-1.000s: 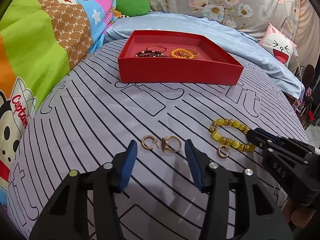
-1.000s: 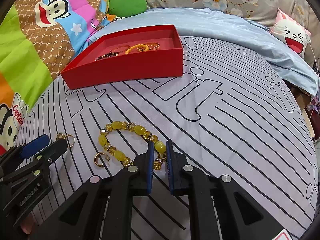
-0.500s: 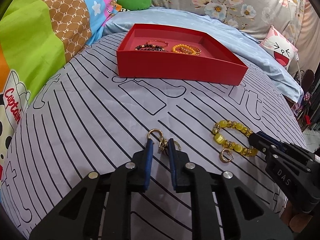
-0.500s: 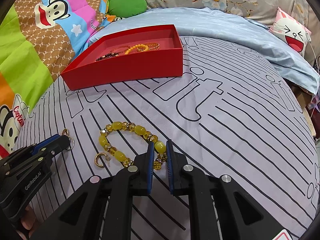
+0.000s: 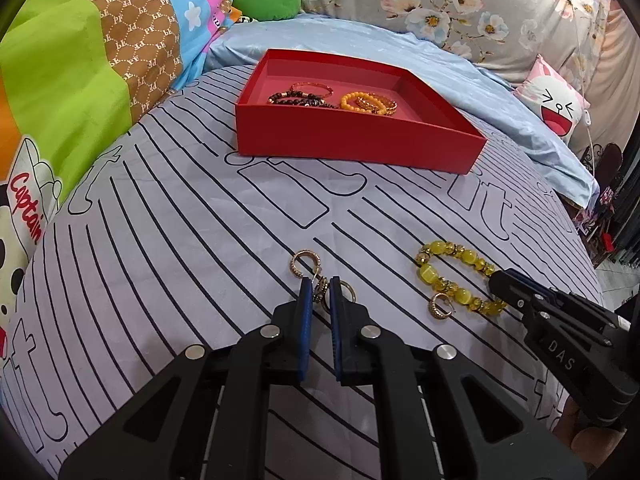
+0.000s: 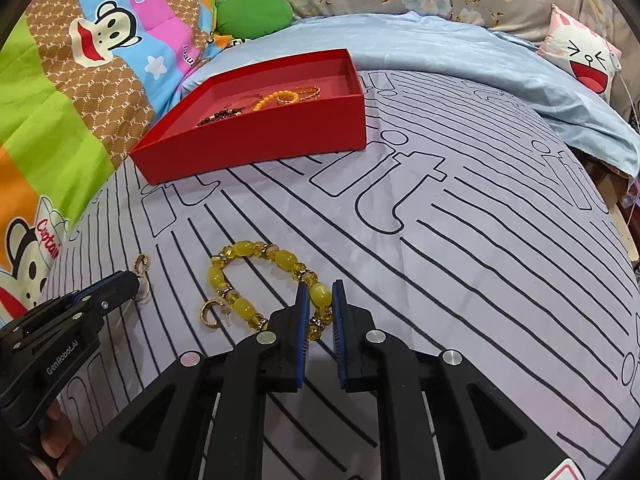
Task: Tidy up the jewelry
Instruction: 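Grasp the yellow oval-bead bracelet with the right tool while the left grasps a gold ring, then carry the bracelet and ring into the red tray and open both tools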
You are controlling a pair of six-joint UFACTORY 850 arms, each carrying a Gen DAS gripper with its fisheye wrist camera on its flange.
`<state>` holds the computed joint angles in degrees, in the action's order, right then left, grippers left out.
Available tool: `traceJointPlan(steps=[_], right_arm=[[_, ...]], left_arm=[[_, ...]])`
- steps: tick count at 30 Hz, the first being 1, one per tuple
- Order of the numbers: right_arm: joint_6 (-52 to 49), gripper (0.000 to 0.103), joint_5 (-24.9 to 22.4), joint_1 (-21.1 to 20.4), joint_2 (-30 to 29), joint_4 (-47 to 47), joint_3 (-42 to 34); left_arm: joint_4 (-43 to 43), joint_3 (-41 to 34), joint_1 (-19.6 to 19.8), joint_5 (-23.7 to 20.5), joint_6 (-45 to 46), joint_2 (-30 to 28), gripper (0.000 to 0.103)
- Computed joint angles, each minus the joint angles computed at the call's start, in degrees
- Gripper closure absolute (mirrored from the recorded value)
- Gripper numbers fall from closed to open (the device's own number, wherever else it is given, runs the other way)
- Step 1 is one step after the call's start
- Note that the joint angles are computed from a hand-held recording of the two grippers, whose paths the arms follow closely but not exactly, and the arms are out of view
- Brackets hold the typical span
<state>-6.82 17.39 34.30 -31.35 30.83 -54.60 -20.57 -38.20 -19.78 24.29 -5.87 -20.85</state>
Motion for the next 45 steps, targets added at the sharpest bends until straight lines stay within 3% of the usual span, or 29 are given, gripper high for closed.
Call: traceJointPlan(steps=[14,25,34,45], right_arm=[[0.90,0.092,3.22,0.07,6.54,-1.03,3.87],[-1.15,0.093,3.92,-0.76,9.07,-2.34,1.88],[-4.65,0.094,2.24,-2.13,6.43,-3.54,-5.63],[5.29,0.094,-6.08,-4.50,-3.24,-17.04,-21.89]], left_arm=[[0.11,1.94,-0.01,-1.50,-0.03,4.70,0.095],[6.55,-0.70,2.01,-4.33,-3.00,7.94,0.095],[3.22,-7.27,3.46,-5.53,4.06,6.59,0.095],[5.40,-20.01,6.65,-10.05,5.62,-1.29,0.095]])
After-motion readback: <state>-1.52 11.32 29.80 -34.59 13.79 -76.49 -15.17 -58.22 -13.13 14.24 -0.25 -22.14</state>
